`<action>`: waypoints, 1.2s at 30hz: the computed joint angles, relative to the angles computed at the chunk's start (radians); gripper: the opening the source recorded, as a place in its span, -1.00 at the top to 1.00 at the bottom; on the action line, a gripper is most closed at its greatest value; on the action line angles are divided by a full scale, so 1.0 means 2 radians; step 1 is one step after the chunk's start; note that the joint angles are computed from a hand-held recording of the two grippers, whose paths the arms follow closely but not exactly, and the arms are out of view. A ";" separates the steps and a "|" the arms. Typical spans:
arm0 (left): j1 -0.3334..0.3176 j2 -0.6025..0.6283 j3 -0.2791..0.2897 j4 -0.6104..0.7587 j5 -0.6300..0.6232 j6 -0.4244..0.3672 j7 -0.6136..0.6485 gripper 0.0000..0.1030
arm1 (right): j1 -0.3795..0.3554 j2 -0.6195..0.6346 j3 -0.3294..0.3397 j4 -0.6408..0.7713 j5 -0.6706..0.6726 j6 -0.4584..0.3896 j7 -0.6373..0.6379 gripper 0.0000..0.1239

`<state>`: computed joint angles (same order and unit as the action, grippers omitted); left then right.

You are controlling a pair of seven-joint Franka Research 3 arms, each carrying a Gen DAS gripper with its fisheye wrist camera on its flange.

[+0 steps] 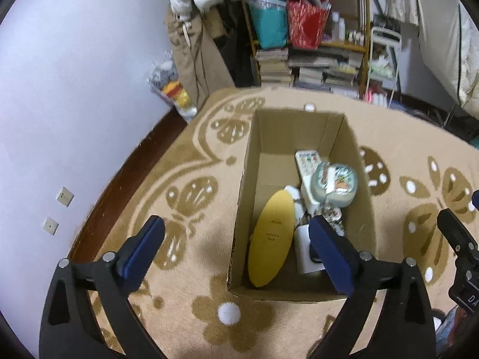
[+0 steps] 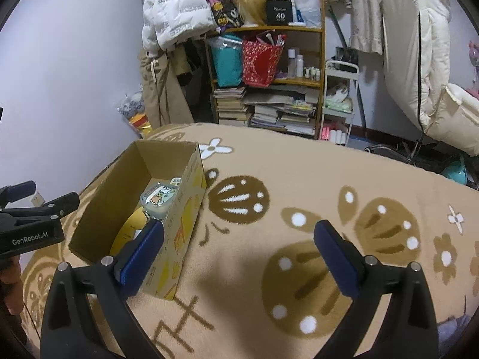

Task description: Organize rigid objects

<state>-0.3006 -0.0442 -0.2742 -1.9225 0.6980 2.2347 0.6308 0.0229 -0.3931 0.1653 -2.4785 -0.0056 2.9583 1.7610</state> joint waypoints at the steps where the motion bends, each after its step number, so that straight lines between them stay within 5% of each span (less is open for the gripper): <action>1: -0.001 -0.006 -0.002 -0.003 0.009 0.001 -0.005 -0.90 | 0.003 -0.006 -0.004 -0.003 0.003 -0.001 -0.002 -0.66; 19: -0.004 -0.099 -0.041 -0.077 0.065 0.030 -0.069 -0.97 | 0.014 -0.106 -0.004 -0.080 0.051 0.035 -0.030 -0.66; 36: 0.008 -0.140 -0.056 -0.125 0.075 0.068 -0.113 -0.97 | 0.006 -0.126 0.009 -0.116 0.083 0.066 -0.034 -0.66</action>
<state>-0.2847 -0.3235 -0.3861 -2.1730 0.8473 2.3701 0.4046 0.0344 -0.6442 0.1842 -2.7106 0.1600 3.0912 1.6921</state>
